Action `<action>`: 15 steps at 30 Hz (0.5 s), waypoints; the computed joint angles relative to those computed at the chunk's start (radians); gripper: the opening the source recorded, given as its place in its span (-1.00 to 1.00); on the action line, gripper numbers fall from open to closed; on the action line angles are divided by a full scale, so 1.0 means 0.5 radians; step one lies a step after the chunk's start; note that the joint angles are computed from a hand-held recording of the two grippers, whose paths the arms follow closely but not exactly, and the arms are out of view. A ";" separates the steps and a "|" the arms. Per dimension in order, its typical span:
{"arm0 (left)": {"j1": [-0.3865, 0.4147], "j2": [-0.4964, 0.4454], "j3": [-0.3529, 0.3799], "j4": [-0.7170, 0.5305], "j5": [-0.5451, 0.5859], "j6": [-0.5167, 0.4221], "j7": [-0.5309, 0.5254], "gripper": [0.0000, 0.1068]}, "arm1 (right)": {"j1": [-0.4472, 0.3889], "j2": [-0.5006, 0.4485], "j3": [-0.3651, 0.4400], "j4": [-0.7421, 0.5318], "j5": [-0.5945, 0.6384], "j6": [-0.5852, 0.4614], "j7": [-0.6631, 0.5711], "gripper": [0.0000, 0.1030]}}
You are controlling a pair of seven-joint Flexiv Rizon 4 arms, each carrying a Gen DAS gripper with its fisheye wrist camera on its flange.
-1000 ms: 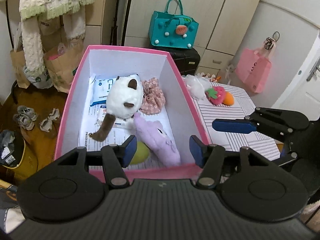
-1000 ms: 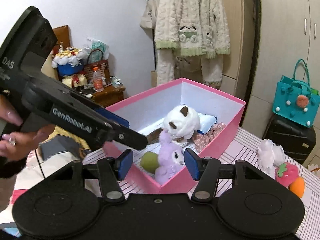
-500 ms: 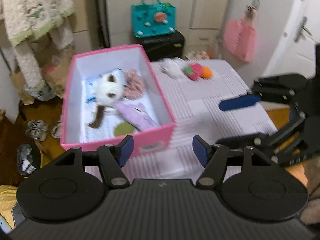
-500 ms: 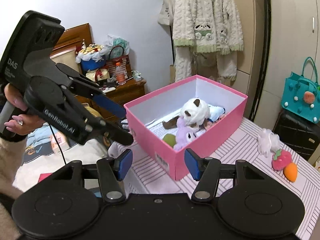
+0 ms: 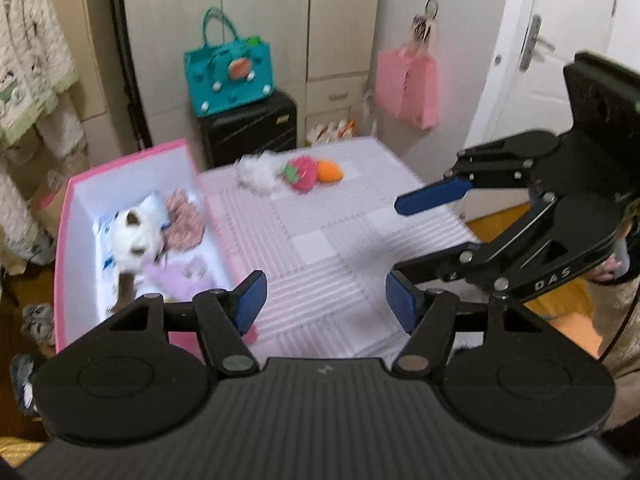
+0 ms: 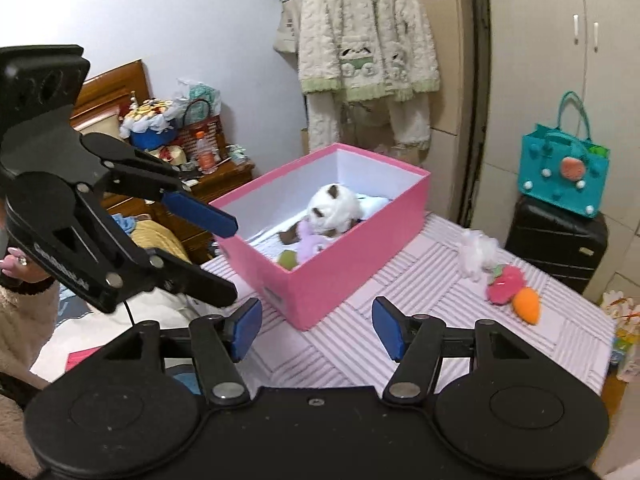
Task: Organize soft objects
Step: 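Move both grippers back toward the strawberry and orange sponges, then grasp the pink strawberry sponge with the left gripper while the right grasps the orange sponge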
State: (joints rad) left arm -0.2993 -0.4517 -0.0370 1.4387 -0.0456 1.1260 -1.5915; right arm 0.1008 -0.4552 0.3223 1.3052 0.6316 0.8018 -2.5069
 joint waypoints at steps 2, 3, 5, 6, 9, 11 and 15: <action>0.000 -0.042 -0.011 -0.036 -0.006 0.064 0.001 0.23 | -0.008 -0.012 -0.011 -0.011 0.007 0.033 0.002 0.32; 0.001 -0.069 -0.018 -0.061 -0.013 0.087 0.007 0.23 | -0.017 -0.023 -0.016 -0.021 0.011 0.044 0.006 0.32; 0.004 -0.137 -0.031 -0.127 -0.037 0.123 0.018 0.23 | -0.030 -0.057 -0.026 -0.044 0.013 0.082 0.008 0.33; 0.002 -0.174 -0.030 -0.165 -0.046 0.135 0.018 0.23 | -0.036 -0.076 -0.028 -0.054 0.010 0.108 0.006 0.33; -0.025 -0.316 -0.006 -0.331 -0.042 0.163 0.019 0.23 | -0.074 -0.159 -0.012 -0.114 0.028 0.193 -0.027 0.33; -0.058 -0.404 0.038 -0.438 -0.036 0.179 -0.037 0.23 | -0.157 -0.241 0.057 -0.212 0.104 0.161 -0.130 0.34; -0.099 -0.612 0.102 -0.681 -0.045 0.180 -0.165 0.23 | -0.201 -0.395 0.088 -0.369 0.151 0.208 -0.261 0.35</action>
